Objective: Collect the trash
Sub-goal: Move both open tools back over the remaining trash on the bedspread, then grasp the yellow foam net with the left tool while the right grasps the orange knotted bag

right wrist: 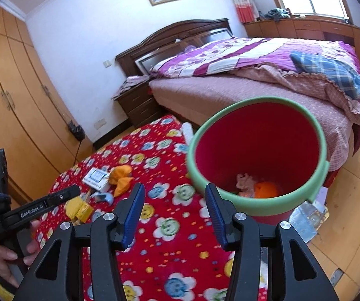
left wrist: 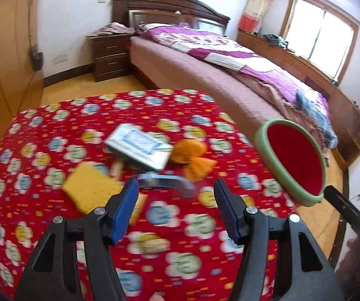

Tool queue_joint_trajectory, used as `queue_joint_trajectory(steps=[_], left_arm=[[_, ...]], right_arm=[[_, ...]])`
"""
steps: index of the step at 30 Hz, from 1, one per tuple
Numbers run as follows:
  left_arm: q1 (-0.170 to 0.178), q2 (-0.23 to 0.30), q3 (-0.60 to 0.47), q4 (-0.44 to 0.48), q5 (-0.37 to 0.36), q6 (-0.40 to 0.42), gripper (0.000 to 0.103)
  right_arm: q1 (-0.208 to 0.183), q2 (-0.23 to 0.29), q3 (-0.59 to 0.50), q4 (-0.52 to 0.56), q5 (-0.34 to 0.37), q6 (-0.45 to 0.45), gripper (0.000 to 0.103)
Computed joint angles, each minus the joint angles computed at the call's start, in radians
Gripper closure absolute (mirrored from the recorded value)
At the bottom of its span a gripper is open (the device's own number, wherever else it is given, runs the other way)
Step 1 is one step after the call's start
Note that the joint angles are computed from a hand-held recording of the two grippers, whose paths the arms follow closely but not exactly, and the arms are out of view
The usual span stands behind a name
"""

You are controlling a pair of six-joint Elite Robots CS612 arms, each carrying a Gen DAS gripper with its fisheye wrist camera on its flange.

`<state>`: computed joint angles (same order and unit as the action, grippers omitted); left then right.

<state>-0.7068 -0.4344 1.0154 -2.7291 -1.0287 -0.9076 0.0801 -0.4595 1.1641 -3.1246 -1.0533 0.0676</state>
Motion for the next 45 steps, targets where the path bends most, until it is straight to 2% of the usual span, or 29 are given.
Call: queue_joint_trajectory(steps=[4,6,7,19,26,28,30,32,34,41,45], left_arm=[[0.012,-0.023,0.056,-0.004,0.012,-0.02,0.039],[0.02,-0.029,0.075,0.003,0.014,-0.026,0.03],[0.023,-0.03,0.08,0.009,0.016,-0.031,0.029],[0.058,-0.013,0.099,0.051,-0.067,-0.047,0.029],[0.061,-0.018,0.127,-0.002,-0.065,-0.051,0.028],[0.062,-0.025,0.145,0.0,-0.052,-0.069,0.028],[0.064,-0.03,0.149,0.039,-0.043,-0.096,0.028],[0.069,-0.031,0.151,0.055,-0.06,-0.116,0.028],[0.067,-0.031,0.157,0.04,-0.052,-0.108,0.028],[0.061,-0.02,0.131,0.079,-0.032,-0.118,0.029],[0.055,-0.013,0.113,0.107,-0.01,-0.105,0.04]], right_arm=[[0.016,-0.002,-0.001,0.018,-0.013,-0.009,0.051],[0.023,-0.001,-0.004,0.027,-0.02,-0.011,0.048],[0.027,0.0,-0.006,0.036,-0.027,-0.014,0.046],[0.072,0.005,-0.025,0.101,-0.119,-0.038,0.046],[0.093,0.008,-0.032,0.136,-0.179,-0.037,0.046],[0.101,0.008,-0.034,0.148,-0.2,-0.037,0.046],[0.108,0.007,-0.034,0.155,-0.221,-0.037,0.046],[0.114,0.006,-0.033,0.158,-0.236,-0.034,0.046],[0.119,0.006,-0.032,0.159,-0.249,-0.03,0.046],[0.137,0.005,-0.036,0.182,-0.29,-0.024,0.046],[0.143,0.004,-0.035,0.182,-0.312,-0.019,0.046]])
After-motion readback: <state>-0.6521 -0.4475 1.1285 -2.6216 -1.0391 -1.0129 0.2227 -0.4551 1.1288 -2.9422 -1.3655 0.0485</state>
